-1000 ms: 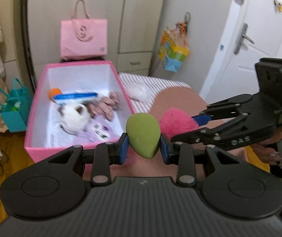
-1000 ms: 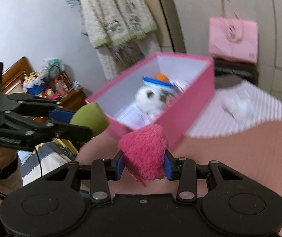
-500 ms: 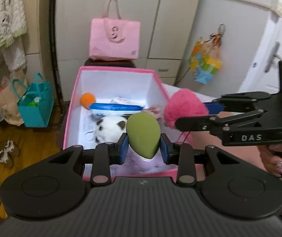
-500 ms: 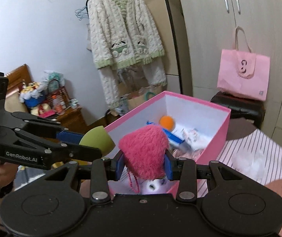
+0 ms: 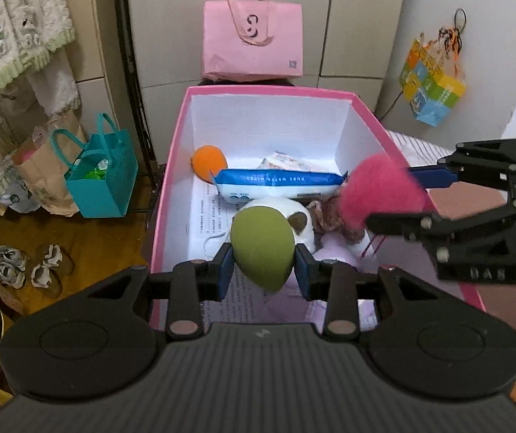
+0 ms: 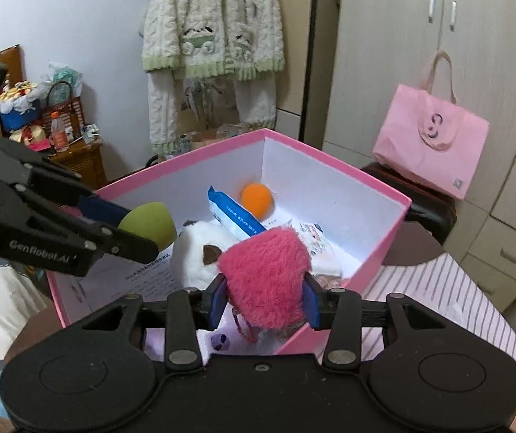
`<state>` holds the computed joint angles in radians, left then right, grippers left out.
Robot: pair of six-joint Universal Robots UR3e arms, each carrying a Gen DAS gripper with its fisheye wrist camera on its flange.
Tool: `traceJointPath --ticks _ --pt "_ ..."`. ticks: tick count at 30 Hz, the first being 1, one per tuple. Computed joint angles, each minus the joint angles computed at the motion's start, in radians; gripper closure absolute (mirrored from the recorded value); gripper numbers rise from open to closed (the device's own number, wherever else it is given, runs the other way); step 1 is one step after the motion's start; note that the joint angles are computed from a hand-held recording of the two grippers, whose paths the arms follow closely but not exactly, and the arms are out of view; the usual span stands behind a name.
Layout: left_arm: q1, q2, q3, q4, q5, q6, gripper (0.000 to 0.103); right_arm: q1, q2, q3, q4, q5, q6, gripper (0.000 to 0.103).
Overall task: Organize soft objects
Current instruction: 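Carry sponge and pom-pom into the shoebox and open both tools, then withdraw both tools toward the white mesh bath puff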
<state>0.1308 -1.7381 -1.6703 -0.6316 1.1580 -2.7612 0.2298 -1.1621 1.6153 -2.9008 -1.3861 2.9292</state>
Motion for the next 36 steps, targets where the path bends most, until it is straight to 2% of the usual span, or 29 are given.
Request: traceJointPath --ticks 1,3,5,9,15,22,28,33,36 --pt "0.005 0.008 -0.010 0.010 -0.006 -0.001 0.062 -0.005 -0.004 0.016 -0.027 0.019 -0.016 0.040" --pt "0.010 0.022 -0.027 0.032 -0.002 -0.001 0.061 -0.007 -0.024 0.061 -0.079 0.030 -0.022 0.036" --pt "0.021 0.048 -0.051 0.043 -0.012 0.001 0.057 -0.011 -0.055 0.109 -0.121 0.041 -0.029 0.036" --pt "0.062 0.117 -0.088 -0.013 -0.073 0.026 0.052 -0.037 -0.143 0.225 -0.194 0.092 -0.012 0.036" --pt "0.109 0.255 -0.155 -0.066 -0.153 0.089 0.043 -0.080 -0.305 0.390 -0.204 0.130 0.015 0.033" --pt "0.121 0.398 -0.189 -0.188 -0.232 0.161 0.039 -0.192 -0.555 0.568 -0.055 0.195 0.050 0.030" --pt "0.066 0.416 -0.125 -0.347 -0.251 0.208 0.037 -0.344 -0.802 0.698 0.135 0.246 0.017 0.029" --pt "-0.030 0.355 -0.070 -0.329 -0.237 0.150 0.037 -0.487 -0.958 0.782 0.245 0.309 -0.061 0.026" --pt "-0.099 0.291 -0.032 -0.265 -0.222 0.080 0.037 -0.562 -1.014 0.832 0.286 0.353 -0.132 0.026"
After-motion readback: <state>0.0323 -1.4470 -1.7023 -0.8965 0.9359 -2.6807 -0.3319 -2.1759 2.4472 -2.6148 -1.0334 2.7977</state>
